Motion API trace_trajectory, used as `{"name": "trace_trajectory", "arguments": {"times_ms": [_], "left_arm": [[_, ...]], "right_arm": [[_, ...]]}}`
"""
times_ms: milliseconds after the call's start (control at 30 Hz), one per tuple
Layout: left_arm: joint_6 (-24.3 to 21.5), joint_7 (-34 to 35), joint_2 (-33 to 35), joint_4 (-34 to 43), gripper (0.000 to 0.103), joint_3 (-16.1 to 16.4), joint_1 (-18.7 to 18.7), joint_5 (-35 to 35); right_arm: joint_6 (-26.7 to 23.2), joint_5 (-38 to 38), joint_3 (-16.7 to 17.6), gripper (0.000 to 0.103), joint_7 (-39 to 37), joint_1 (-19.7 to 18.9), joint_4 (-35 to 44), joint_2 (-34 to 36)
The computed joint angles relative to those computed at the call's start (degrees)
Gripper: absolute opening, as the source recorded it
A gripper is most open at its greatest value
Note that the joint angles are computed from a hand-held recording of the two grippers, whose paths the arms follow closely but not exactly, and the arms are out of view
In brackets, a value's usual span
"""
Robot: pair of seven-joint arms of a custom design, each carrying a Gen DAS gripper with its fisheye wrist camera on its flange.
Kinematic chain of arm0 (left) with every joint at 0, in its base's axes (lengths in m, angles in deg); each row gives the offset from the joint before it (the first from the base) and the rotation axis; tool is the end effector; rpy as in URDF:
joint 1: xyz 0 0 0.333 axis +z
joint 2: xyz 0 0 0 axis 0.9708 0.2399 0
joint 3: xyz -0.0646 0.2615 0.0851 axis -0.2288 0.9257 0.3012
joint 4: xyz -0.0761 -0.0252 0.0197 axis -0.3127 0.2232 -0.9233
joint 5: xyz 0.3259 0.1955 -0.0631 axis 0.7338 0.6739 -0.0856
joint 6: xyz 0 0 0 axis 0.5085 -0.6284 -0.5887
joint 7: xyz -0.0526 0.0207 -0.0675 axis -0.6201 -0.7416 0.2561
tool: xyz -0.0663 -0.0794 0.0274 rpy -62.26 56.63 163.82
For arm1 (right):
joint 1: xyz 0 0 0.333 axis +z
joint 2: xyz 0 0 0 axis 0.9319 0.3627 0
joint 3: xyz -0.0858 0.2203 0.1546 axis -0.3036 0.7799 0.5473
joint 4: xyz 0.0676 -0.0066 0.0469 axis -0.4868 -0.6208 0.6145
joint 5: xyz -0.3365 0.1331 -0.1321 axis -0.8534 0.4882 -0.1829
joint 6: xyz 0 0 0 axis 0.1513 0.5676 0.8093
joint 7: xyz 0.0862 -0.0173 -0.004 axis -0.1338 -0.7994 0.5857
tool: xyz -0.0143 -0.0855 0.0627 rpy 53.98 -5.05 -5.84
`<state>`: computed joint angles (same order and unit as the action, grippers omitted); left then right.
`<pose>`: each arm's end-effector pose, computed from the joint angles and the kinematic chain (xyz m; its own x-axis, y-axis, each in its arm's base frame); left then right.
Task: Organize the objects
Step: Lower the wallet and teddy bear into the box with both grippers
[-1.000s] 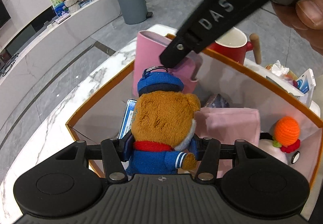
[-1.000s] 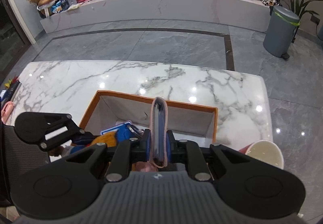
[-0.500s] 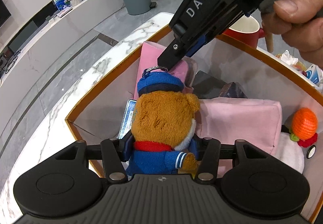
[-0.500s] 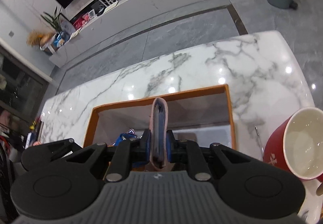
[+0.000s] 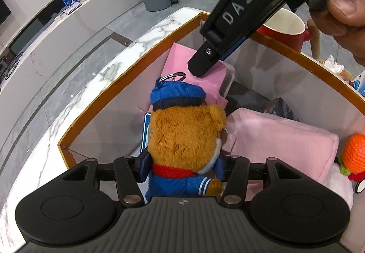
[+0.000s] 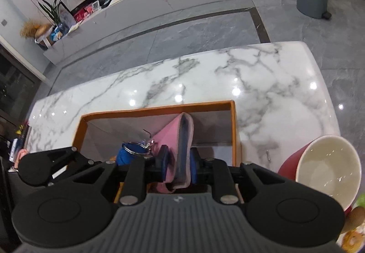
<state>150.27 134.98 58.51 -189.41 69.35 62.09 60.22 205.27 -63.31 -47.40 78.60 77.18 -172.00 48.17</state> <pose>0.4866 -0.1840 0.5136 -0.8540 -0.4792 -0.2025 -0.3565 0.8226 -0.4431 0.5487 0.0824 0.5560 0.0582 -0.9337 -0.3533 -0.8653 0.1293 -0.4843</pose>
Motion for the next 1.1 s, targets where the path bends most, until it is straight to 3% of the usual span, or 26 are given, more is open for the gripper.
{"name": "trace_trajectory", "arguments": {"times_ms": [167, 233, 300, 367, 433, 533, 600, 1033, 1100], "left_arm": [[0.3, -0.4, 0.0, -0.2, 0.065, -0.1, 0.1, 0.1], [1.7, -0.8, -0.4, -1.0, 0.073, -0.3, 0.2, 0.8], [4.3, -1.2, -1.0, -2.5, 0.089, -0.5, 0.2, 1.9], [6.6, -2.2, -1.4, -3.8, 0.094, -0.7, 0.1, 3.1], [7.1, -2.6, -1.6, -4.2, 0.095, -0.3, -0.4, 3.1], [7.5, -4.1, -1.5, -4.3, 0.098, -0.1, -0.5, 3.8], [7.3, -4.5, -1.5, -4.2, 0.098, 0.1, -0.7, 3.8], [7.2, -5.0, -3.9, -5.9, 0.097, 1.0, -1.5, 5.1], [7.0, -4.6, -4.1, -6.0, 0.097, 1.2, -1.6, 5.0]], "right_arm": [[1.1, -9.5, 1.7, 0.027, 0.9, -0.1, -0.8, -0.7], [1.4, -12.2, 2.1, 0.03, 1.0, 0.0, -1.1, -0.9], [1.9, -14.7, 2.6, 0.033, 1.5, 0.2, -1.4, -0.8], [2.7, -17.6, 3.1, 0.038, 2.2, 0.2, -1.9, -1.0], [4.6, -21.9, 3.9, 0.053, 3.3, 0.2, -2.8, -1.4], [6.0, -27.1, 4.8, 0.063, 3.6, 0.4, -3.8, -1.9], [7.3, -34.6, 6.3, 0.067, 6.8, -0.5, -4.9, -2.3], [7.3, -44.8, 7.3, 0.065, 7.4, 0.0, -7.3, -3.5], [7.0, -43.9, 7.0, 0.061, 6.9, 0.4, -7.7, -3.8]]}}
